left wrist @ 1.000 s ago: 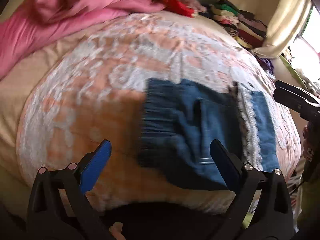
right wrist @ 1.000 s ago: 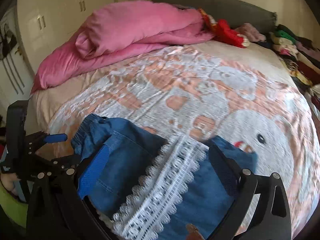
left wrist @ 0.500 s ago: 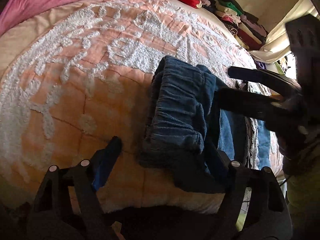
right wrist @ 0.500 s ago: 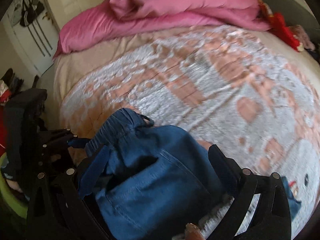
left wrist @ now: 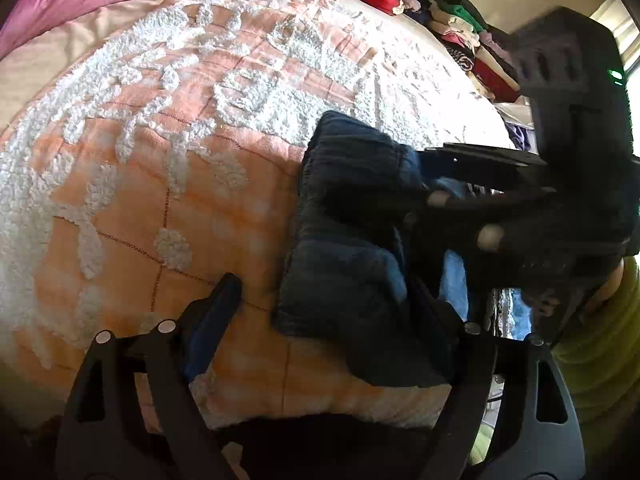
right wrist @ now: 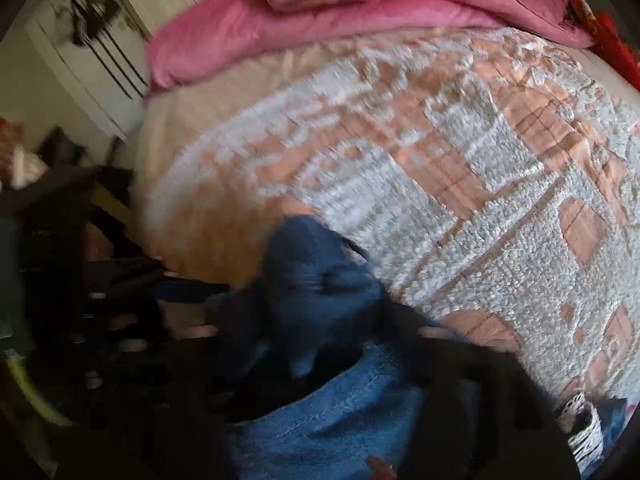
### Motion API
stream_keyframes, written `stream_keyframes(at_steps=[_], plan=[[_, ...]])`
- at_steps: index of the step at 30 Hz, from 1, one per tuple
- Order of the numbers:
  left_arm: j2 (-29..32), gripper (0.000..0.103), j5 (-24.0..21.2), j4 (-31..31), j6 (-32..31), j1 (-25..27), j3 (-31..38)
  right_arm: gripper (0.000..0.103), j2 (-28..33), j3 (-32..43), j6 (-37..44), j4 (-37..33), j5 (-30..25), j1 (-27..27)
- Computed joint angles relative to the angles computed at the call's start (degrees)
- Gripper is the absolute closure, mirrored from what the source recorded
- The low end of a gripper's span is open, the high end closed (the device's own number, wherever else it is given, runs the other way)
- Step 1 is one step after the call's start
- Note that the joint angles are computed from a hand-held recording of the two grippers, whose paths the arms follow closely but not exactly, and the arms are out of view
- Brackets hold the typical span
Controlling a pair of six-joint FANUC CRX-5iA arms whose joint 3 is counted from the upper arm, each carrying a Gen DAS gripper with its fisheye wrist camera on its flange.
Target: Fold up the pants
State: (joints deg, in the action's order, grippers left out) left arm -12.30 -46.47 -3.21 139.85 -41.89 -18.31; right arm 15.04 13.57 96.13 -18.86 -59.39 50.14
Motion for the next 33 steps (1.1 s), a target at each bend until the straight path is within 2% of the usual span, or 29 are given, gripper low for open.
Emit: stream_keyframes(at_steps=[2,5,11,20,25,29,30,31,32,33], plan=[[0.09,0.024,-0.75,-1.94,1.30,-1.02,1.02,0.068,-1.81,-1.59,0.13,-0.41,1.34,-0.25],[0.32,0.023,-1.85,-4.44,2.89,-2.47,2.63,0.070,-5.20,-4.68,0.09,-2.20,3.98,-1.21],[0.49,0.020,-0.46,-4.93,3.55,-4.35,3.92,0.070,-11.57,-10.10,0.10,-5.90,8.26,-3.69],[4.21,0.014,0.02,-6.97,4.97,-8.01,8.88,0.070,-20.57,-16.86,1.01,-8.51,11.91,-7.53],[7.63,0.014,1.26,-5.57,3.17,-8.96,11.62,0.070,-24.02,-19.80,2.05,-11.31,12.60,-10.48],[9.90,0.014,4.22,-2.73,0.08,-9.26,12.76,0.070,-26.09,-21.19,3.65,-13.51,12.76,-12.67],[10.34,0.015,4.62,-2.64,-0.15,-9.56,13.14,0.070,-26.34,-21.35,3.97,-13.91,12.65,-13.14],[10.98,0.025,4.86,-3.40,0.13,-10.17,14.06,0.070,-26.69,-21.54,4.25,-14.20,12.50,-13.60],[11.55,0.040,4.76,-3.93,0.22,-10.60,14.91,0.070,-27.04,-21.80,4.34,-14.27,12.48,-13.86],[12.02,0.045,4.48,-4.51,0.38,-11.06,15.74,0.070,-27.34,-22.14,4.48,-14.41,12.62,-14.19]])
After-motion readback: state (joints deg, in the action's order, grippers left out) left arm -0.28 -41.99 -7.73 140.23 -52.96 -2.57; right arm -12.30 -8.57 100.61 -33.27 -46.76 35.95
